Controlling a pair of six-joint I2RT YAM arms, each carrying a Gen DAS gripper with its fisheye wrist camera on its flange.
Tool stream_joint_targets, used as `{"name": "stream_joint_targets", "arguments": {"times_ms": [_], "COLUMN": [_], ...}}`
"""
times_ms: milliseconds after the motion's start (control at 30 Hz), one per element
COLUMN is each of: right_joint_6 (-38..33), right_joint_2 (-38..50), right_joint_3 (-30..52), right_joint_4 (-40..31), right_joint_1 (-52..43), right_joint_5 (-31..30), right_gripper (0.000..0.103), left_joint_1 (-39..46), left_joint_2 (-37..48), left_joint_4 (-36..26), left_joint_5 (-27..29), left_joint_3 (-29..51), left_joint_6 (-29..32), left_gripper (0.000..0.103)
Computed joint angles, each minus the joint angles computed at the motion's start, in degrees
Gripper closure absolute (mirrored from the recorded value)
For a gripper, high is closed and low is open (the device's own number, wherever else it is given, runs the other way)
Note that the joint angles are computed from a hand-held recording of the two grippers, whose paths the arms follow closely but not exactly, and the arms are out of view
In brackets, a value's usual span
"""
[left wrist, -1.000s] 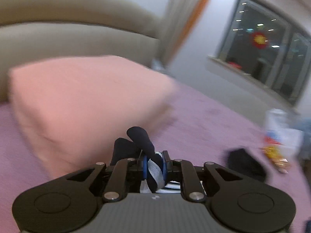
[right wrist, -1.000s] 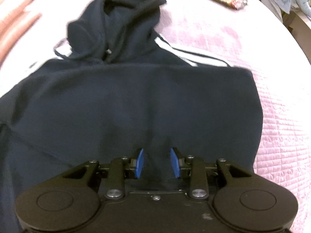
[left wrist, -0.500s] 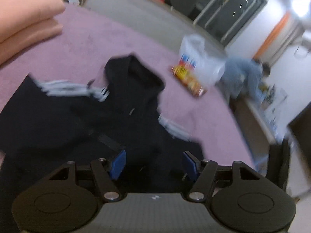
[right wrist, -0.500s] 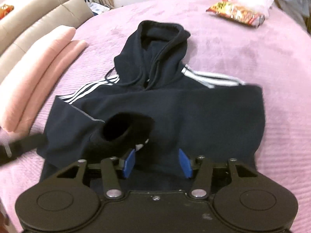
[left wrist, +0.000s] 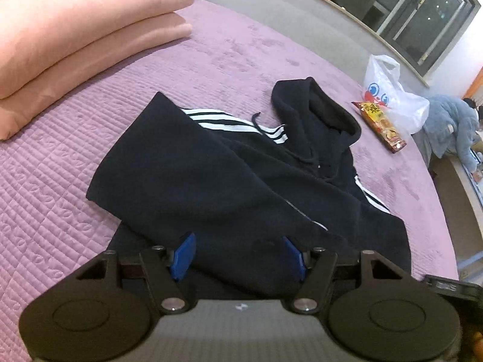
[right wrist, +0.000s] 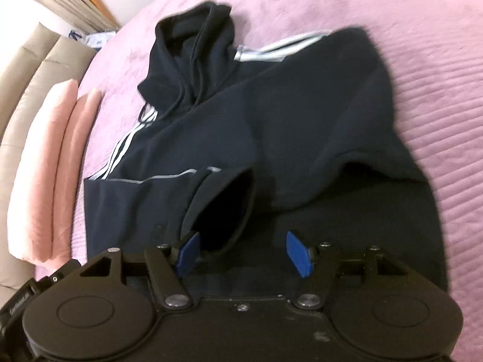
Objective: Fold large clothes
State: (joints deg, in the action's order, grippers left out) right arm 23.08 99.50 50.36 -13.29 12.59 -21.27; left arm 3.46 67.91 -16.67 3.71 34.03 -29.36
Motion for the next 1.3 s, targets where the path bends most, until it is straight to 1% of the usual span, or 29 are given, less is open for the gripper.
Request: {"name": "stream_joint_targets", "arguments": {"times_ms": [67, 100, 167, 233, 367, 400, 433, 467, 500, 533, 567, 633, 667, 700, 767, 867, 900, 933, 967, 1000, 1033, 1067, 1100, 1167, 1233, 1267, 1300], "right_joint_6": [-0.5, -0.8, -0.9, 0.7, 3.5, 3.4, 3.0, 2.8, 1.6, -0.4, -2.3, -5.9, -7.2, -8.5, -10.3, -12.2, -12.0, -11.4, -11.3, -11.7, -11.7, -11.6, -11.7, -11.4, -13.0, -14.3, -15.5], "right_joint_2": [-1.2, 0.0, 2.9, 6.6, 13.7, 15.5, 16.0, 15.7, 14.3, 11.5, 8.8, 3.6, 1.1, -1.1, -4.4, -5.5, -3.9, -1.0, 2.5, 6.3, 9.1, 11.1, 11.3, 9.3, 6.4, 5.3, 5.6], "right_joint_3": [-0.9, -0.4, 2.0, 4.5, 8.5, 9.7, 9.6, 9.2, 8.8, 7.5, 6.4, 6.2, 6.2, 6.5, 7.1, 7.8, 8.6, 9.8, 11.4, 13.6, 14.8, 16.1, 16.0, 14.7, 11.9, 10.2, 10.2], "right_joint_4": [1.3, 2.2, 2.7, 4.6, 4.2, 3.5, 4.1, 4.8, 4.7, 5.4, 6.0, 4.9, 4.3, 3.5, 2.3, 1.4, 0.8, 0.0, -1.2, -3.3, -3.9, -4.7, -4.3, -0.5, 4.6, 7.6, 9.2], "right_joint_1": [-0.5, -0.5, 0.4, 2.1, 3.3, 3.6, 4.0, 4.3, 5.0, 5.9, 6.5, 7.0, 6.5, 5.6, 3.1, -0.3, -1.6, -2.8, -3.5, -4.0, -4.1, -4.5, -5.0, -5.3, -4.1, -2.9, -1.5], "right_joint_5": [-0.2, -1.5, -3.2, -3.2, -3.1, -4.6, -6.0, -6.6, -6.6, -5.2, -4.1, -1.7, -0.3, 1.2, 4.7, 13.2, 15.5, 17.0, 18.6, 20.8, 23.2, 24.6, 24.0, 22.0, 21.2, 21.7, 22.3], "right_gripper": [0.024, 0.024, 0.024, 0.025, 0.024, 0.037, 0.056, 0.094, 0.094, 0.094, 0.094, 0.095, 0.095, 0.096, 0.096, 0.095, 0.088, 0.085, 0.05, 0.036, 0.041, 0.048, 0.048, 0.048, 0.048, 0.056, 0.07], "left_joint_1": [-0.5, -1.2, -1.3, -1.3, -1.8, -1.8, -1.7, -1.5, -1.4, -1.4, -1.3, -0.7, -0.3, 0.5, 1.5, 1.6, 1.4, 1.1, 0.9, 0.7, 0.6, 0.5, 0.5, 0.6, 0.0, -0.6, -1.5], "left_joint_2": [0.0, -2.2, -1.9, -1.7, -0.5, 0.0, 0.2, 0.4, 0.8, 1.3, 2.2, 4.5, 5.9, 7.8, 11.9, 20.0, 24.4, 28.1, 31.7, 34.9, 36.9, 36.9, 35.8, 32.4, 30.3, 30.4, 31.2], "left_joint_4": [0.2, -1.9, -2.1, -1.8, -1.3, -1.1, -0.8, -0.4, 0.1, 0.7, 1.3, 2.9, 4.2, 5.8, 8.3, 11.2, 11.2, 10.7, 10.6, 10.3, 9.6, 9.7, 10.0, 10.7, 11.5, 11.5, 11.8], "left_joint_5": [-0.2, -0.5, 0.2, 0.7, 0.5, 0.4, 0.4, 0.5, 0.2, -0.6, -1.4, -3.0, -3.8, -4.1, -4.1, -4.6, -5.1, -6.2, -6.9, -7.5, -8.1, -8.2, -7.8, -5.1, -1.9, 0.0, 1.0], "left_joint_3": [-0.6, -1.0, -1.0, -1.1, -0.2, 0.0, 0.0, 0.0, 0.1, 0.4, 1.1, 3.0, 4.0, 5.4, 8.4, 13.2, 15.6, 17.6, 19.3, 20.8, 22.0, 22.1, 21.4, 20.2, 20.0, 20.8, 21.6], "left_joint_6": [-0.3, -1.0, -1.4, -1.2, 0.1, 0.3, 0.6, 1.0, 1.8, 3.0, 4.3, 6.9, 7.7, 8.4, 9.0, 10.6, 11.2, 11.6, 12.3, 13.0, 13.6, 14.0, 14.2, 14.5, 14.7, 15.2, 15.8], "left_gripper": [0.038, 0.038, 0.039, 0.039, 0.039, 0.039, 0.04, 0.042, 0.044, 0.049, 0.051, 0.052, 0.055, 0.055, 0.056, 0.055, 0.055, 0.055, 0.056, 0.057, 0.06, 0.06, 0.06, 0.06, 0.06, 0.06, 0.06]}}
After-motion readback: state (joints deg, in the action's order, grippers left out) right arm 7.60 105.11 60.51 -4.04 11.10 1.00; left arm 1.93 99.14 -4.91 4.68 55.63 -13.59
